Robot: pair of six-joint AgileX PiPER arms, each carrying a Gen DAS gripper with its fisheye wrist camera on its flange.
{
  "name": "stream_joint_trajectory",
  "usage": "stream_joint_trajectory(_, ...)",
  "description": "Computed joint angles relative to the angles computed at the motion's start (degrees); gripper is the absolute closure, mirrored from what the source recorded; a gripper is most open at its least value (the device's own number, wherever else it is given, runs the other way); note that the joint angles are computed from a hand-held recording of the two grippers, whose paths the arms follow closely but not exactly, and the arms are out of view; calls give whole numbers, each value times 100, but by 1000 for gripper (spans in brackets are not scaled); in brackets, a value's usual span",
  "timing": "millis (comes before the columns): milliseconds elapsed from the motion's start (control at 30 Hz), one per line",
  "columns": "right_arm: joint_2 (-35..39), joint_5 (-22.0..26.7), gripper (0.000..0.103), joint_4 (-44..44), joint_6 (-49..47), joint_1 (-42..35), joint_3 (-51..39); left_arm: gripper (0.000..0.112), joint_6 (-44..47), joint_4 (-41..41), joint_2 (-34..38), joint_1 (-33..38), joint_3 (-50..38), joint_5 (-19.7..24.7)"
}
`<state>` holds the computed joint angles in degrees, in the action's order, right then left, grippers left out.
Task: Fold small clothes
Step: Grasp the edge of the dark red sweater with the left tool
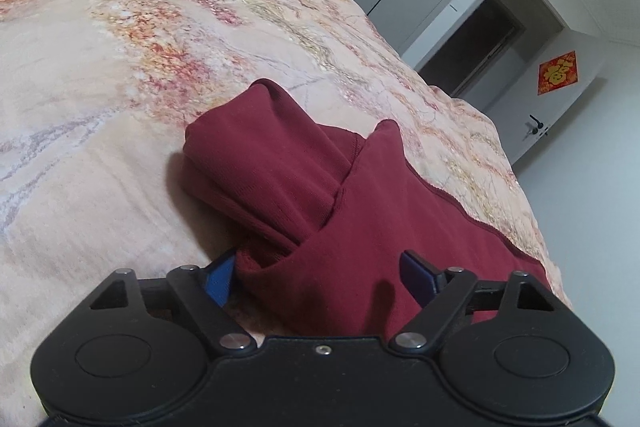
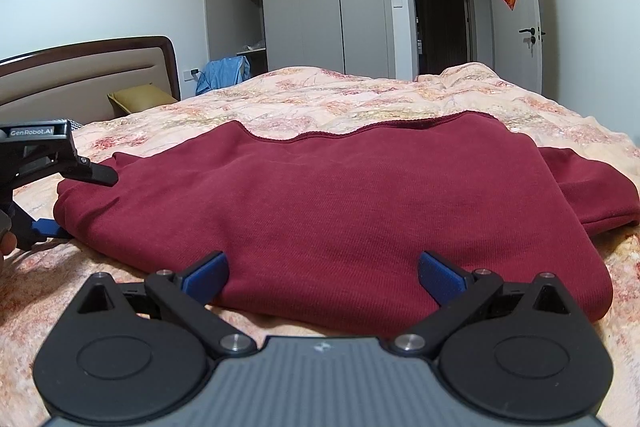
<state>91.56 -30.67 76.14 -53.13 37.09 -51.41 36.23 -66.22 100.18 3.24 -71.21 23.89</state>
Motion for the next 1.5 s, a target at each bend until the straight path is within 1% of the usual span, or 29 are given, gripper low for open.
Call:
stream_joint_trajectory(167,1,5,0,0,-1,-2,-2,30,-27,47,45,-62,-53,-77)
stream_joint_trajectory(267,3,3,0,3,-7,-2,-2,36,-81,131,51,-99,-49,-162)
stream_joint_trajectory(367,2,7,0,-10,6,-6,2,46,-235,278,76,-96,-94,-178)
stream_joint_trajectory(433,3,8,0,-8,4,-6,0,58,-343,375,89,-89,-127,-182)
stream_joint_trajectory(500,2,7,0,-19,16,-7,5,67,-524,539,67,-129,-118,-288)
stream_joint_trajectory(633,10,3,0,-54,59,-1,5,67,-659,800,77,-208,-150,-409)
stream_joint_trajectory(867,9,14,0,-63,64,-11,-2,66,-789,920,136,-211,-228,-392)
stream_joint_trajectory(967,8,17,0,-64,66,-13,1,67,-960,1215,119,-274,-263,-458)
stream_joint_trajectory(1100,10,18,0,-88,89,-17,3,84,-1104,1461,100,-340,-344,-464)
stream_joint_trajectory(1133,8,21,0,-88,90,-18,7,87,-1215,1652,97,-382,-401,-467)
stream_joint_trajectory(1233,-22,133,0,-69,79,-74,-7,90,-1564,2251,97,-526,-633,-483)
stream_joint_trajectory(1333,-197,573,0,11,33,-303,-13,91,-1969,2957,155,-699,-1091,-345)
stream_joint_trajectory(1433,-564,1094,0,470,-405,-545,44,92,-2348,3825,232,-997,-1654,-155)
stream_joint_trajectory(1500,-888,1047,0,950,-887,-538,215,93,-2630,4487,272,-1328,-2000,-117)
